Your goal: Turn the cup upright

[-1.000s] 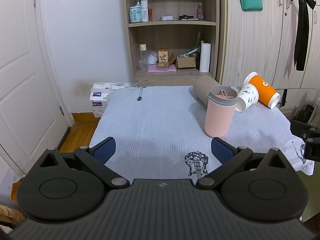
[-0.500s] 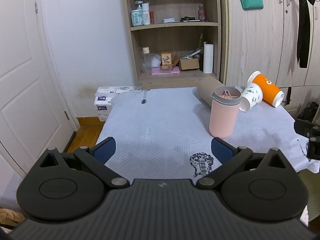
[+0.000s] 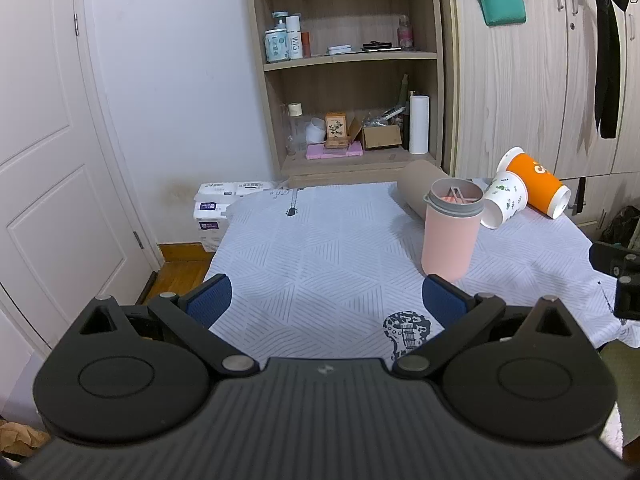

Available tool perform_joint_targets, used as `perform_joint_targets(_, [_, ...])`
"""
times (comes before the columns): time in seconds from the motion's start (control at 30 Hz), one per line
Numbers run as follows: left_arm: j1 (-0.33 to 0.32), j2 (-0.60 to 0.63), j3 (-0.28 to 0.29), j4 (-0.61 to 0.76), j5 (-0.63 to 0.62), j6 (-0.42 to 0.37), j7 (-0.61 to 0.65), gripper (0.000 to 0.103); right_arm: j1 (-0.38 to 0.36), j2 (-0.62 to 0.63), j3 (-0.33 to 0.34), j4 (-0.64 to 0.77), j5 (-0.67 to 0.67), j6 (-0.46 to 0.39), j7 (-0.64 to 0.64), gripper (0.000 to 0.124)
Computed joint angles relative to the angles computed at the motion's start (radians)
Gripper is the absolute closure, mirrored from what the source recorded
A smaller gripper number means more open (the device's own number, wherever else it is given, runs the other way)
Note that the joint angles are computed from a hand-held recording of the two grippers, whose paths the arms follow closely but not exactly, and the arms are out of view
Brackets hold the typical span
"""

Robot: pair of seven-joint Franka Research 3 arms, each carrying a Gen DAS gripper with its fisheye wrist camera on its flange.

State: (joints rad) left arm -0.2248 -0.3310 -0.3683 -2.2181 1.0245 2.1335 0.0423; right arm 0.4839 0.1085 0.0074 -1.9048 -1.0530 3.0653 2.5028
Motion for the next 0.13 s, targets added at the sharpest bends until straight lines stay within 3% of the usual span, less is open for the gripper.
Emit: perform_joint_targets(0.13, [-0.002,0.0,0.001,0.0,-0.004,0.002,0.001,0.0,0.0,0.0,0.0,0.0,0.0,0.001,-0.001,0.021])
